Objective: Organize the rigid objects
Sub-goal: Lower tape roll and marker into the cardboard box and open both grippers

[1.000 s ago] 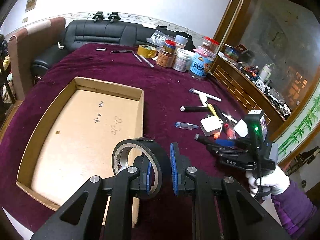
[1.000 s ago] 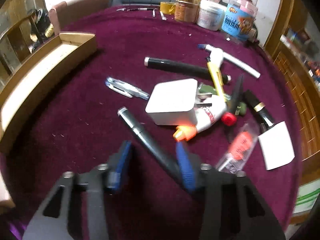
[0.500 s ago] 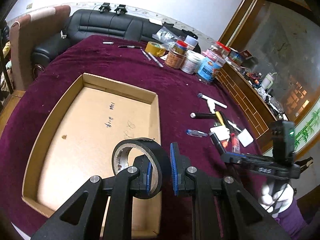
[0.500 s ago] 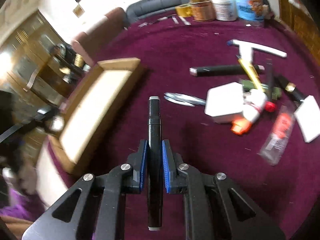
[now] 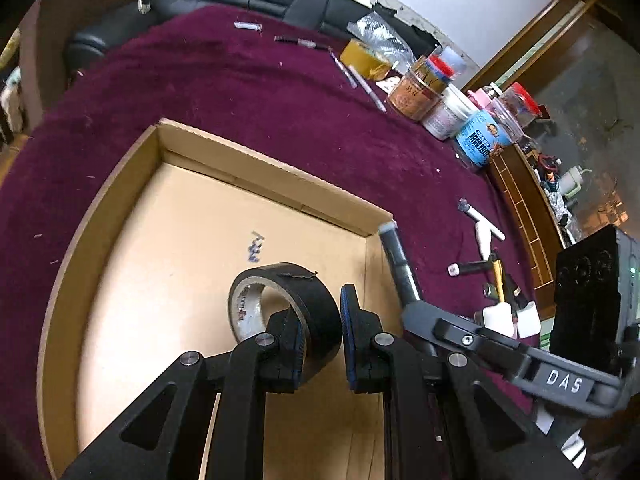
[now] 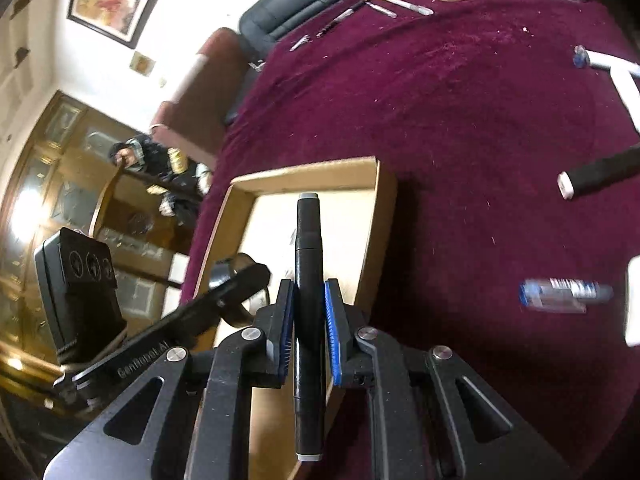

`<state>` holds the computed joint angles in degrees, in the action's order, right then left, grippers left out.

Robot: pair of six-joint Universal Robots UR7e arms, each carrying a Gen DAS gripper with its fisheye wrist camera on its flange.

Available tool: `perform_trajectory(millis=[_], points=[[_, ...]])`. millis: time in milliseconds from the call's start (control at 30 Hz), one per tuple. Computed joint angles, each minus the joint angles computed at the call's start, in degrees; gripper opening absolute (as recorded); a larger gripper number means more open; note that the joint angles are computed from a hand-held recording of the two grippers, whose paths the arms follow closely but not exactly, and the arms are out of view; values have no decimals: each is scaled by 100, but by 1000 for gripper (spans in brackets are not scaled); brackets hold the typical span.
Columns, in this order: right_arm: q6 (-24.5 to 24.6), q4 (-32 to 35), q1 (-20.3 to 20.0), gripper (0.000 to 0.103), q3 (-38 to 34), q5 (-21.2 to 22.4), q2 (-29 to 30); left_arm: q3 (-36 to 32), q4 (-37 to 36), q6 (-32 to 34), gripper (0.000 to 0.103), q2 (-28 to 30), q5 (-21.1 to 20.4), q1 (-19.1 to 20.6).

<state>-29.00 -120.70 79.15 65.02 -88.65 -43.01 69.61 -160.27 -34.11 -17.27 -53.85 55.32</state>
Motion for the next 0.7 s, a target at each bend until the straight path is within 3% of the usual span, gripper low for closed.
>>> perform_trajectory(millis=[233, 433, 533, 600, 700], points=[[150, -473, 169, 13, -31, -479, 209, -440, -115, 193, 15, 232, -670, 257], [105, -702, 176, 14, -63, -685, 192, -270, -262, 180, 43, 96, -872, 327], [-61, -913, 196, 15, 14, -705, 151, 66, -533, 169, 51, -62, -547, 233], [-111, -890, 200, 15, 3, -679, 156, 410, -744, 44, 51, -198, -58, 134], [-108, -879, 205, 15, 9, -679, 169, 911, -1220, -220, 52, -372, 247, 104]])
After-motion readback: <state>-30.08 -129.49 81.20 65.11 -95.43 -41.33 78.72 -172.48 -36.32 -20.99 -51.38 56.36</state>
